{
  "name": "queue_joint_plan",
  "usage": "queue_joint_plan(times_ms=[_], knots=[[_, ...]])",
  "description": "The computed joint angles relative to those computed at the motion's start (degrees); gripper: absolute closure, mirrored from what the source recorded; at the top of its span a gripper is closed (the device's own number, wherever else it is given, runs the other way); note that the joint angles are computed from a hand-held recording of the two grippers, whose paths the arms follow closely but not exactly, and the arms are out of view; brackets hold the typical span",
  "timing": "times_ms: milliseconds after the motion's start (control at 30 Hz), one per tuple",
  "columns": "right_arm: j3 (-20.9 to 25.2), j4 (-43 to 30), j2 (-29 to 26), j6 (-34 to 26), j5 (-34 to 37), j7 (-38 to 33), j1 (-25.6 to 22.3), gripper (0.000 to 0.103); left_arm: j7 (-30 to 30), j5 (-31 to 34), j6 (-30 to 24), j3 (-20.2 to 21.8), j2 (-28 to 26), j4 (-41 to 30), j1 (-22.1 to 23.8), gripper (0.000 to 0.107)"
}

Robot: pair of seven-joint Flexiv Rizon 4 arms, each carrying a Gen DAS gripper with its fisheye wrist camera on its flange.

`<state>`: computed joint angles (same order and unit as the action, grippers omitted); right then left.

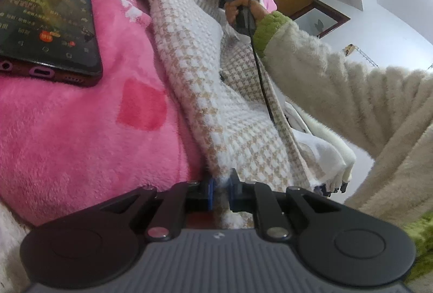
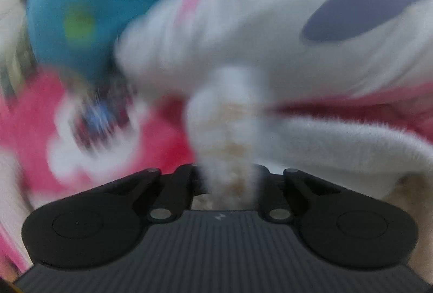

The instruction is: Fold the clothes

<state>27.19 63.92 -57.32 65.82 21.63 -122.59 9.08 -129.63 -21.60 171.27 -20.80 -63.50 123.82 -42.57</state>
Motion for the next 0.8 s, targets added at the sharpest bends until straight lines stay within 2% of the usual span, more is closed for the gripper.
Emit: queue_joint_plan(times_ms=[67, 133, 167, 200, 233, 267, 367, 500, 633, 700, 800], knots=[[9.0, -1.5, -0.6, -0.7, 17.1, -11.8, -7.5, 0.099, -0.3, 0.5, 0.5, 0.2, -0.5, -0.4, 0.0, 0.094], [17.2, -4.2, -5.0, -4.1, 28.7, -18.8, -15.5, 0.100, -0.4, 1.5, -0.5, 0.0, -0.6, -1.4, 0.6, 0.095], [21.9, -5.3, -8.1, -5.4, 31.0, -19.9, -19.1, 0.100, -0.6, 2.0, -0.7, -0.1, -0.6, -1.5, 0.9, 0.095], [26.1, -7.0, -12.1, -6.9, 29.6, -18.7, -21.1, 0.100, -0.5, 2.4, -1.2, 0.0, -0.4, -1.5, 1.2, 0.095], [28.9, -8.9, -15.3, -8.9, 29.1, -17.6, -22.3, 0.100, -0.3, 2.4, -1.8, 0.0, -0.1, -1.5, 1.3, 0.095], [29.8, -10.6, -17.1, -10.8, 30.0, -18.4, -22.4, 0.100, -0.3, 2.3, -2.1, -0.1, 0.1, -1.4, 1.3, 0.095], [30.1, -15.3, -20.8, -15.2, 33.1, -20.7, -21.4, 0.100, -0.6, 1.4, -2.4, -0.2, 0.3, -1.5, 1.0, 0.095], [25.1, -18.8, -20.0, -15.9, 32.7, -22.3, -17.7, 0.102, -0.8, 0.0, -3.2, -0.4, 1.1, -1.4, 0.4, 0.095], [20.5, -17.3, -17.2, -16.2, 33.7, -20.9, -17.3, 0.101, -0.4, -0.8, -4.6, 0.1, 1.9, -1.7, 0.0, 0.095], [18.3, -15.4, -14.7, -15.9, 34.3, -19.2, -17.3, 0.098, -0.1, -1.4, -5.3, 0.3, 2.4, -2.0, -0.2, 0.095], [14.1, -10.2, -8.7, -11.8, 34.8, -19.5, -16.6, 0.090, 0.0, -2.1, -5.5, 0.6, 2.8, -1.7, -0.6, 0.095]])
